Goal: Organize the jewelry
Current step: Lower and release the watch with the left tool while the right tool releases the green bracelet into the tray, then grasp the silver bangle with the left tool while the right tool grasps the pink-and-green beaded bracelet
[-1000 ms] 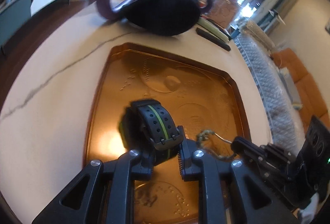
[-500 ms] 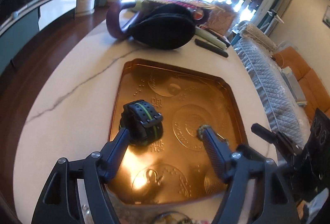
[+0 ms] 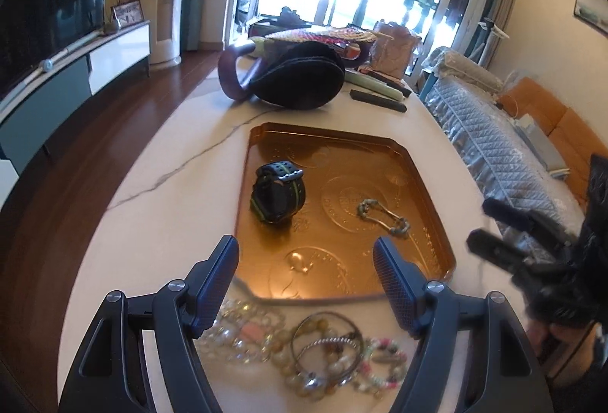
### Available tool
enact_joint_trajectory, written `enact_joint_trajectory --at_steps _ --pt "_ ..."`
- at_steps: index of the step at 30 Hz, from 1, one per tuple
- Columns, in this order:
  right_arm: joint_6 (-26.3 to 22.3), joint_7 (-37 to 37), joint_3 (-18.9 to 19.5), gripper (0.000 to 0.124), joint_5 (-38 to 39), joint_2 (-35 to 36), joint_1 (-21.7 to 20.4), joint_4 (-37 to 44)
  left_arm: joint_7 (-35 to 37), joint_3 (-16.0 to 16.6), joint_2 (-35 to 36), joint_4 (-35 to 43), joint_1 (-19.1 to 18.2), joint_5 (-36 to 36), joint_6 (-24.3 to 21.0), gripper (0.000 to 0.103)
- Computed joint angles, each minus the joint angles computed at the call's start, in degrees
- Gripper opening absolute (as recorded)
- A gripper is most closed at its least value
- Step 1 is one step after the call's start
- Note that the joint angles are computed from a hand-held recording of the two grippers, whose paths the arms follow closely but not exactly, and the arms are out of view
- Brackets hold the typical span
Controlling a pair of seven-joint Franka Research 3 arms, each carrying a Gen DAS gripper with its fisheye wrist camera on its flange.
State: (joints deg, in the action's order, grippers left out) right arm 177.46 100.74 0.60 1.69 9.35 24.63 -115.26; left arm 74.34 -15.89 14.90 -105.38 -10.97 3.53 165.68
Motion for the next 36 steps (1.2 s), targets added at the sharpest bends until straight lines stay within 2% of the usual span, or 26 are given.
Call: enact_joint_trajectory --at_steps 2,6,7,8,9,10,11,12,14,17,19,21,24,27,31,34,36 --pt "0.45 1.00 -0.30 0.073 -0.80 -1.87 0.70 -1.29 -0.72 0.47 -1.97 -2.66 -0.26 0.87 1.51 0.073" --pt "0.65 -9.35 5.98 0.071 8.67 -6.06 -2.60 -4.10 -3.51 2.25 -5.59 -7.35 -1.66 5.39 3.70 0.072" --pt "0.86 -8.46 6.23 0.070 6.73 -6.76 -2.75 -4.82 -3.72 2.31 -6.24 -8.39 -1.66 5.93 4.54 0.072" --pt "1.63 -4.49 4.48 0.069 0.77 -7.57 -1.33 -6.10 -3.86 2.35 -6.85 -9.49 -1.63 6.43 5.64 0.069" --pt "1.70 -1.19 3.12 0.064 -4.33 -7.95 -0.33 -6.90 -3.88 2.41 -7.32 -10.39 -1.60 6.99 6.39 0.065" --pt "1.37 -1.12 3.71 0.057 -5.41 -7.93 -0.77 -7.29 -4.52 2.75 -7.40 -10.60 -1.92 8.23 6.28 0.063" --pt "0.63 -4.68 6.04 0.041 -2.48 -7.30 -2.39 -7.12 -4.14 2.57 -7.18 -10.50 -1.88 8.50 5.49 0.057" --pt "-0.56 -9.04 6.37 0.029 1.77 -6.26 -2.02 -6.48 -2.27 1.70 -6.63 -10.10 -1.32 7.15 4.28 0.051" --pt "-3.28 -13.67 7.52 0.022 6.88 -4.00 -2.51 -4.83 -0.94 1.11 -5.69 -9.45 -1.01 5.55 2.47 0.038" --pt "-7.67 -18.90 8.33 0.018 12.26 -0.44 -2.90 -2.07 4.52 -1.84 -3.21 -7.69 1.14 -2.16 -0.66 0.037" --pt "-11.15 -23.39 9.78 0.017 17.24 1.76 -4.00 -0.03 4.93 -1.40 -1.70 -6.12 0.59 -2.47 -3.59 0.037" --pt "-14.62 -25.07 9.55 0.017 18.87 3.28 -3.86 1.63 4.28 -0.65 -0.51 -4.84 -0.25 -1.78 -5.68 0.037" --pt "-15.77 -28.60 9.89 0.017 22.39 3.29 -4.00 1.92 5.91 -1.18 0.21 -3.99 -0.07 -3.03 -6.90 0.037" --pt "-16.54 -29.21 9.03 0.017 21.60 3.51 -3.00 2.22 2.91 1.17 0.68 -3.67 -2.37 1.69 -6.62 0.037" --pt "-14.96 -30.35 8.53 0.017 20.41 3.77 -1.89 2.00 -2.07 4.09 2.46 -2.06 -5.08 10.14 -6.82 0.035" --pt "-14.09 -31.28 8.49 0.017 19.42 3.91 -1.56 1.89 -7.11 6.75 2.73 -1.32 -7.89 19.02 -8.12 0.020" --pt "-15.11 -33.44 9.80 0.014 23.01 3.96 -2.84 2.25 -4.96 4.68 2.60 -1.60 -6.05 17.59 -7.87 0.017"
